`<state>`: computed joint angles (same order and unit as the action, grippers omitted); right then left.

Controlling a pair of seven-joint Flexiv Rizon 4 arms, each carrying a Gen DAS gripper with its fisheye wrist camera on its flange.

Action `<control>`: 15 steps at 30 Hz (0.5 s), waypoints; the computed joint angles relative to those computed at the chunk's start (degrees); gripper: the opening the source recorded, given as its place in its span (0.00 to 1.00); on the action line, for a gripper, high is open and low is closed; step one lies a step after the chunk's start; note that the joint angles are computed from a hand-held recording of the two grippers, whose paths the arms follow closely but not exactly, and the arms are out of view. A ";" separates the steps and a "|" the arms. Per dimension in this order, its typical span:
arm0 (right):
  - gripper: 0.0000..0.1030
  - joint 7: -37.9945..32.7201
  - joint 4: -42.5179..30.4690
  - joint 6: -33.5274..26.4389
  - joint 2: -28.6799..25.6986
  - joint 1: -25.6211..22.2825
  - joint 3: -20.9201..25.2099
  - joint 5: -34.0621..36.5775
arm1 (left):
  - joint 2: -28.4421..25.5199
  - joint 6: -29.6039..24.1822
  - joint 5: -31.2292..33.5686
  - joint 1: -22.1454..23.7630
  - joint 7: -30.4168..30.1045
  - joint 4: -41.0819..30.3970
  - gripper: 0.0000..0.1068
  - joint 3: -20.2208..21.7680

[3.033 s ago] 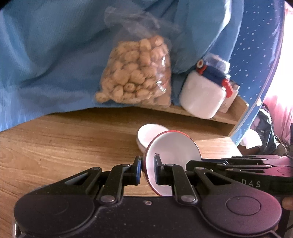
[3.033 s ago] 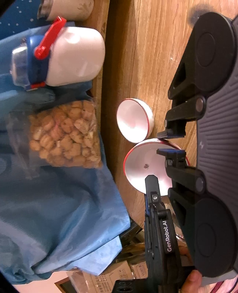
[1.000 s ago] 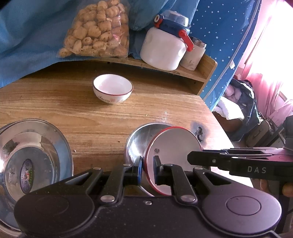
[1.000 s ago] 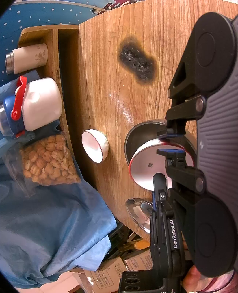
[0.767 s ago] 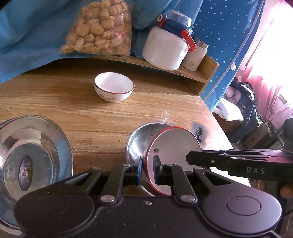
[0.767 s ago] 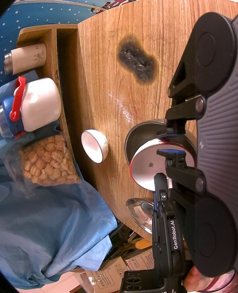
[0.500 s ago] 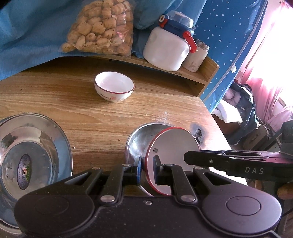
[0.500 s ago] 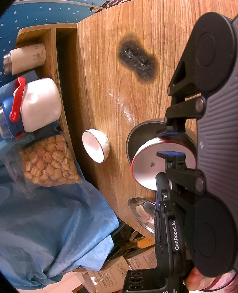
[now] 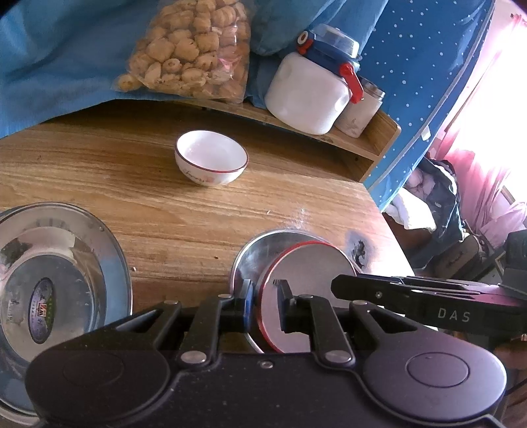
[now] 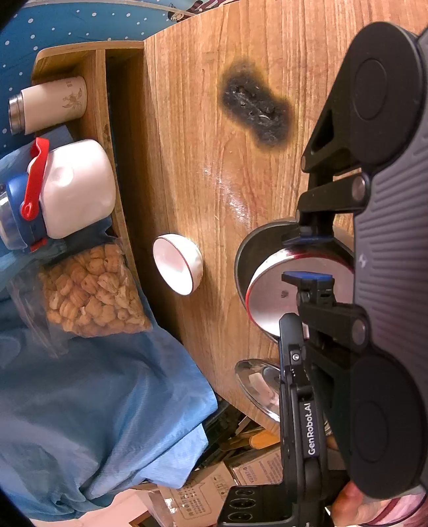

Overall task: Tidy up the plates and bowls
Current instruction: 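Lower the white bowl into the steel bowl and open both tools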

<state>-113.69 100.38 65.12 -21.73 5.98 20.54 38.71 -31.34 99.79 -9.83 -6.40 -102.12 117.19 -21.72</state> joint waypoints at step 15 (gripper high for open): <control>0.24 -2.45 -2.09 -1.41 -0.77 -1.66 0.60 2.81 | 0.17 1.96 0.65 5.24 -2.29 0.74 0.28 -4.74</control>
<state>-116.14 98.29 63.72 -22.49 4.32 21.13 41.52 -31.17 101.75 -9.17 -1.15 -104.41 117.93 -26.46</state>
